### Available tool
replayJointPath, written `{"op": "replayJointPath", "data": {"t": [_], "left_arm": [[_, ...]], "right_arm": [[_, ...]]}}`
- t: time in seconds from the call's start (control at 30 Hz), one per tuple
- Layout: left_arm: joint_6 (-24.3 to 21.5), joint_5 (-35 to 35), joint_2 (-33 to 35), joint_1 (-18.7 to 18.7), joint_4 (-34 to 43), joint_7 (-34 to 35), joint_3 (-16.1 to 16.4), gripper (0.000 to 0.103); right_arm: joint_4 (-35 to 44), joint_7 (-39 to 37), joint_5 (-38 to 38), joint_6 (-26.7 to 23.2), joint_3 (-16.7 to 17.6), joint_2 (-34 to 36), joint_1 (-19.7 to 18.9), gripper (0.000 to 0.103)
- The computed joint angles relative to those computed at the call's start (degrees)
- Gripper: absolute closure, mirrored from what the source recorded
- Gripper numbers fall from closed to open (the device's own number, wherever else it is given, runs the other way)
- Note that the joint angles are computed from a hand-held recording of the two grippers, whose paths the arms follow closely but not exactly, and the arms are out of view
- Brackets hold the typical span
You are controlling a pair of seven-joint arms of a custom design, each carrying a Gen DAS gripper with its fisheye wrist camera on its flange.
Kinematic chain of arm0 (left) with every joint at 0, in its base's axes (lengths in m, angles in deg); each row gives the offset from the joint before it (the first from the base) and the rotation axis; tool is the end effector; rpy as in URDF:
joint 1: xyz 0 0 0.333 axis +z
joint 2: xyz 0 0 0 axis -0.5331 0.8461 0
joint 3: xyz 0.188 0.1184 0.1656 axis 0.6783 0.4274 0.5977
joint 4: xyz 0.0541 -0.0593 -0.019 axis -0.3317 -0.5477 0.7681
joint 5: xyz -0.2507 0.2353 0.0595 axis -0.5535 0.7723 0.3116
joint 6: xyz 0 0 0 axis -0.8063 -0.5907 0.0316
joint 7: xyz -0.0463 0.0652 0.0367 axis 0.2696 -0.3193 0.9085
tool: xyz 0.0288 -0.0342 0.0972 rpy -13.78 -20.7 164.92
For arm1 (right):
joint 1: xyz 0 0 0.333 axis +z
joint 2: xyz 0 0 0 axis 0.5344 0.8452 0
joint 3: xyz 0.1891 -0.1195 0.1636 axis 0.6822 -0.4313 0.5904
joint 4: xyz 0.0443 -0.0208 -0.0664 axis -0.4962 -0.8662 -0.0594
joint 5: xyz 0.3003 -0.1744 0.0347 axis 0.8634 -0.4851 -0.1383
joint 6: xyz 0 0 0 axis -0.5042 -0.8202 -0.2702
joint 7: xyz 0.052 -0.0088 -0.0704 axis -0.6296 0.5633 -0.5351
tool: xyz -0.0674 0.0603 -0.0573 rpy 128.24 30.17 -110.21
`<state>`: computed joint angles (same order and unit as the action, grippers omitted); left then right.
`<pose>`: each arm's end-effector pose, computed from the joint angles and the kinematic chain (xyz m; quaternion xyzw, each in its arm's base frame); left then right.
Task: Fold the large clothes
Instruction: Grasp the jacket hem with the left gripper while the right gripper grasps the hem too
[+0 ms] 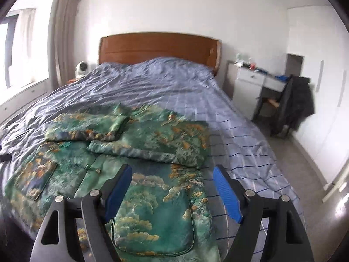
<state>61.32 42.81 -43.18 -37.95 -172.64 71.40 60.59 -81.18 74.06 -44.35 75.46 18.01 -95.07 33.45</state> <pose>0.5875 -0.1818 0.5948 -0.4619 0.7995 -0.3258 0.2033 0.3176 0.1629 0.6630 -0.4678 0.7563 -0.4139 0.1947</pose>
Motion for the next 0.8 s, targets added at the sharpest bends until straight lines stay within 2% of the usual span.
{"op": "replayJointPath", "data": {"t": [0.07,0.13,0.2,0.27,0.3,0.37,0.43,0.53,0.63,0.67,0.73,0.77,0.8], "left_arm": [[-1.37,0.83,2.57,1.43,4.69,-0.54,1.41,0.002],[-5.42,2.09,6.46,2.50,10.47,-1.51,2.09,0.001],[-11.92,1.61,11.79,3.91,16.83,0.41,1.42,0.001],[-14.53,0.74,15.17,4.75,17.99,1.22,0.63,0.002],[-15.96,-0.06,16.35,5.08,18.17,1.42,0.05,0.002],[-21.64,-2.89,19.40,6.16,19.96,3.55,-1.83,0.002],[-22.57,-3.35,19.67,5.96,18.38,5.11,-2.30,0.002],[-20.46,-2.96,17.22,5.10,12.77,7.85,-2.61,0.002],[-21.24,-5.69,14.44,5.59,8.71,10.78,-3.41,0.002],[-20.25,-5.69,13.05,5.30,6.58,11.14,-3.15,0.003],[-20.20,-5.49,11.45,4.81,4.69,11.94,-2.71,0.016],[-20.62,-5.46,10.93,4.59,4.29,12.20,-2.53,0.029],[-20.11,-5.37,9.99,4.37,3.31,12.65,-2.34,0.046]], "right_arm": [[-1.20,-4.41,0.52,-0.49,-2.42,-2.29,1.29,0.024],[-2.13,-12.01,1.53,-4.50,-4.56,-4.56,2.25,0.024],[-3.94,-17.23,3.70,-9.01,-6.19,-7.13,2.47,0.024],[-8.02,-19.24,9.25,-10.28,-9.78,-11.20,3.56,0.024],[-10.66,-18.61,12.95,-9.63,-11.81,-13.51,4.04,0.024],[-15.88,-16.63,20.37,-7.65,-15.42,-17.60,4.60,0.024],[-21.32,-15.72,26.11,-4.40,-17.61,-21.22,5.02,0.024],[-26.28,-15.03,31.21,-2.48,-16.50,-24.04,4.49,0.024],[-30.21,-15.87,37.03,1.99,-16.49,-25.63,4.64,0.024],[-31.14,-16.73,38.97,3.69,-16.73,-25.66,5.06,0.024],[-31.41,-18.26,41.87,5.47,-16.97,-24.58,5.45,0.028],[-31.24,-18.89,42.93,5.61,-17.17,-24.25,5.39,0.047],[-30.50,-19.51,43.72,5.29,-17.30,-23.22,5.25,0.062]]}}
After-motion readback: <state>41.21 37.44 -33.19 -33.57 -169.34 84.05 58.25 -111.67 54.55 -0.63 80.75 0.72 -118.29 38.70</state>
